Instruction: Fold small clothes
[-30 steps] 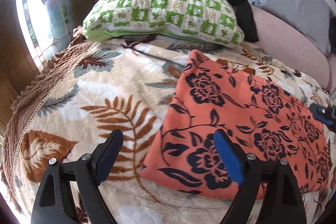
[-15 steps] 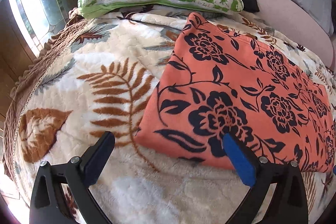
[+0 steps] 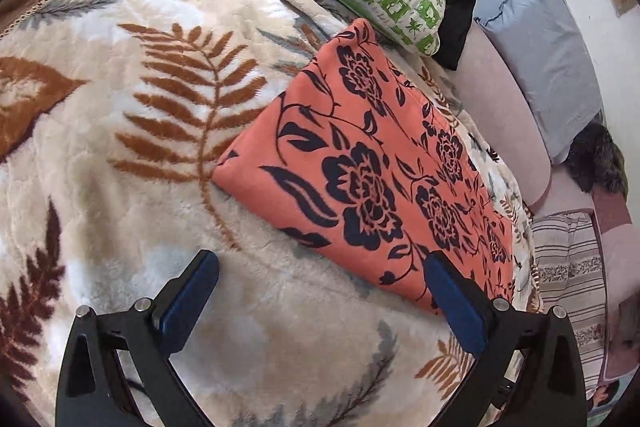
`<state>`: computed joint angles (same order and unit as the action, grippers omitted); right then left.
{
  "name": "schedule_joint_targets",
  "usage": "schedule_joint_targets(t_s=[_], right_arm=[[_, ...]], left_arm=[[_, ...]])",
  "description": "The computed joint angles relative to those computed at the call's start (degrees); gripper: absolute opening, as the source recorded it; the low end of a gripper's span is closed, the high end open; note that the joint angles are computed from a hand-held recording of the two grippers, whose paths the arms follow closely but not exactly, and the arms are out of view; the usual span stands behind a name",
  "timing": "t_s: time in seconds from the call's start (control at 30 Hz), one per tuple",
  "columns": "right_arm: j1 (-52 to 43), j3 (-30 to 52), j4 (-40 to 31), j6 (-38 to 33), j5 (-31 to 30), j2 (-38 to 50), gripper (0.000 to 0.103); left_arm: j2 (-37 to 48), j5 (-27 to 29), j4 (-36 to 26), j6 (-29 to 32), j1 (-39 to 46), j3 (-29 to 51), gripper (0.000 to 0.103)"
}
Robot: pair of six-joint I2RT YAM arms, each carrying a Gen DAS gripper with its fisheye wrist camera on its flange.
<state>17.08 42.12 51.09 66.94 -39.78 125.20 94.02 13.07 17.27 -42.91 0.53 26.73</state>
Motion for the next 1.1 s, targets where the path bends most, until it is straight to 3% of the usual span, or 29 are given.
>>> schedule_joint_targets(t_s=[0.13,0.23,0.3,0.37,0.47,0.53,0.57,0.6,0.63,0.67,0.7,0.8,0.87,1.0,1.1], right_arm=[[-1.61,2.6,4.06,3.69,-0.77,3.9,0.07],[-2.69,4.32,8.15,7.19,0.01,6.29,0.07],[-3.2,6.14,9.16,8.4,1.31,7.58,0.07],[-3.75,8.02,10.85,10.21,2.66,9.04,0.07],[-3.65,10.62,11.69,10.38,5.18,10.14,0.07],[-2.6,12.57,6.54,5.98,7.83,8.98,0.065],[-1.84,14.44,1.02,2.61,8.93,8.19,0.06],[-1.21,16.72,-5.34,-1.14,10.15,7.61,0.04],[-0.83,18.56,-10.09,-4.07,11.28,7.58,0.03],[-0.74,19.71,-11.56,-4.73,11.66,8.25,0.027],[-0.8,19.92,-11.04,-4.16,11.92,8.7,0.025],[0.07,19.77,-14.25,-8.34,14.7,6.69,0.02],[1.26,18.31,-15.22,-12.42,18.13,4.07,0.019],[2.75,14.29,-15.49,-16.94,23.04,-0.41,0.018],[3.33,7.97,-13.6,-18.66,25.65,-5.65,0.018]], left_arm=[[5.76,-0.43,4.32,-2.66,-1.03,3.84,0.101],[8.04,-3.25,5.53,-3.22,-2.5,6.14,0.082],[8.95,-6.7,4.13,-3.61,-3.59,7.56,0.06],[9.2,-9.31,3.95,-4.27,-4.07,7.51,0.046],[10.06,-10.81,5.23,-3.49,-4.92,7.5,0.046],[10.92,-12.65,4.71,-2.73,-6.07,8.39,0.052],[11.61,-12.55,5.15,-2.52,-6.31,8.73,0.064],[12.11,-12.68,5.67,-2.1,-6.66,9.05,0.067],[12.23,-14.09,4.87,-1.63,-7.41,9.72,0.067],[12.42,-15.05,4.29,-1.05,-7.91,10.28,0.067],[12.49,-15.93,4.27,-0.89,-8.2,10.35,0.053],[12.22,-14.78,5.77,-1.67,-6.43,9.45,0.03],[10.82,-13.91,8.26,-2.35,-5.85,7.56,0.026],[6.24,-18.68,5.74,-1.05,-9.29,5.88,0.024],[0.07,-17.47,5.53,-2.48,-10.56,0.6,0.024]])
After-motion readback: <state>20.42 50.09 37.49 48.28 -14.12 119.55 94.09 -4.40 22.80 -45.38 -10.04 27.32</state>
